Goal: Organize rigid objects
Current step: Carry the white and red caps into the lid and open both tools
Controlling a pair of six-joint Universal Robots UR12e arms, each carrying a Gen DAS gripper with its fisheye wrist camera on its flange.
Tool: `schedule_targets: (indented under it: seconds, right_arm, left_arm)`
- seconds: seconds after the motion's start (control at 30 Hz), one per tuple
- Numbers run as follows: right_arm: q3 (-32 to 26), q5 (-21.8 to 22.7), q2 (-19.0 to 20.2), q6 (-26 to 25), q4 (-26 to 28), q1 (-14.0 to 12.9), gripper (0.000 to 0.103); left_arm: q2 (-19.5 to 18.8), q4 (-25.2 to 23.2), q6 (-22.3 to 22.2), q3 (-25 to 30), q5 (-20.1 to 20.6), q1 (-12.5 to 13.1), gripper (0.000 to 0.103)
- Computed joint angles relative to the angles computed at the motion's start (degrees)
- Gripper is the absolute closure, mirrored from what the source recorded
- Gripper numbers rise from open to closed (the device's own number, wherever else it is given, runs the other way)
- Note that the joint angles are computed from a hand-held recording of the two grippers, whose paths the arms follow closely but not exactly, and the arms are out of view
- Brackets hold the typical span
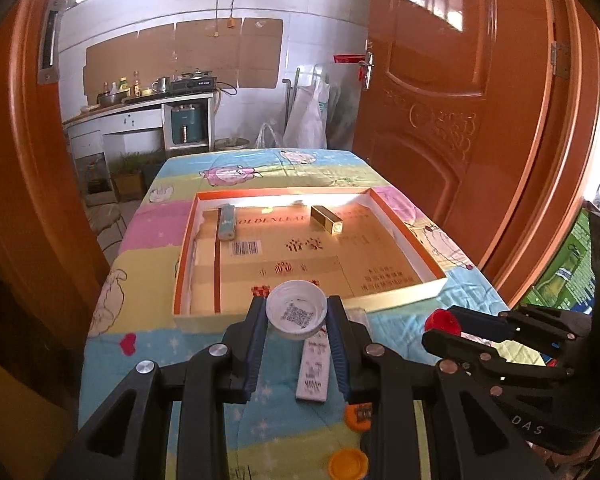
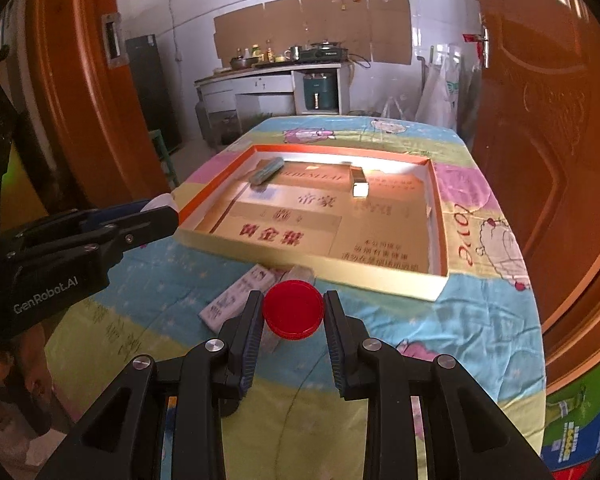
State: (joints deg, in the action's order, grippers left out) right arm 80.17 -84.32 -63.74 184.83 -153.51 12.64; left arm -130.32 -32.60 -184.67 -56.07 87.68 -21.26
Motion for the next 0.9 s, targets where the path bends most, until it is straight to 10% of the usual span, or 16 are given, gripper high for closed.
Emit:
schedule_targets:
  seconds: [0.9]
  right_arm:
    - [-7.82, 2.37, 4.34, 0.41, 5.19, -2.09, 0.072]
  left_arm:
    - [-7.62, -10.88, -0.93, 14.94, 1.98, 0.01, 0.073]
